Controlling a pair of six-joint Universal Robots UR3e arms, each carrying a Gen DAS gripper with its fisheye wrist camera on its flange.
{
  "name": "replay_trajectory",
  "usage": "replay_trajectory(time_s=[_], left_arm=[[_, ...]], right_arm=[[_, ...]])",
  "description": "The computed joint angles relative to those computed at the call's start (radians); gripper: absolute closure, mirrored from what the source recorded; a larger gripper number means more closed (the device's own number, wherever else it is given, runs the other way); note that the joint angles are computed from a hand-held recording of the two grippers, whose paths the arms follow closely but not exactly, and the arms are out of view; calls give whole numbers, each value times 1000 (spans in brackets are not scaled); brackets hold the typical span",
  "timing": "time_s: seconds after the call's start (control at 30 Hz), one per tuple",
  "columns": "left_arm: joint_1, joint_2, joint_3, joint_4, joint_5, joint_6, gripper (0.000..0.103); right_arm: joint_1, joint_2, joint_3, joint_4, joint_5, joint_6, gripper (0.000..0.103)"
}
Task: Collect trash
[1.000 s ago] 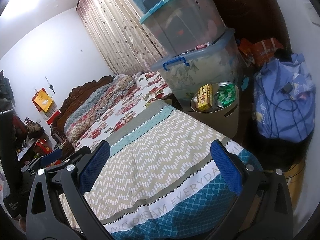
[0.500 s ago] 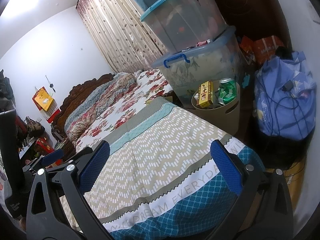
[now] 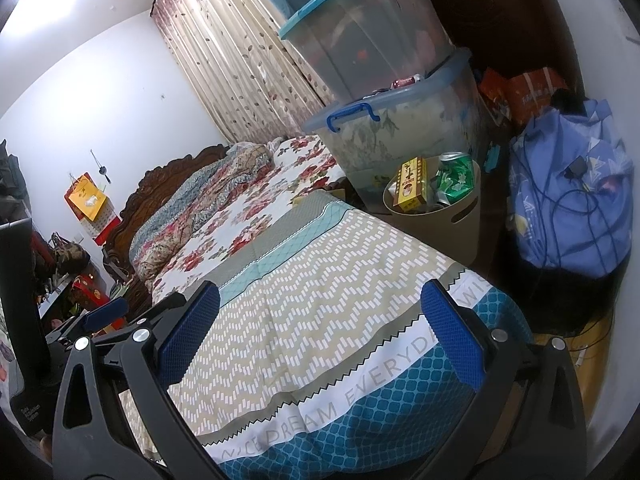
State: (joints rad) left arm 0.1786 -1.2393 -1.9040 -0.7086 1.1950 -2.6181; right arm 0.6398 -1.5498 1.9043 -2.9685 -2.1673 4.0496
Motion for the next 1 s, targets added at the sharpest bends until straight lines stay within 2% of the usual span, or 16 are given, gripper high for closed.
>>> replay_trajectory(time_s=[1.0], left_arm=[[4, 6, -30, 21, 1, 3, 9]], right_arm=[[-1, 1, 9, -4, 9, 10, 4]])
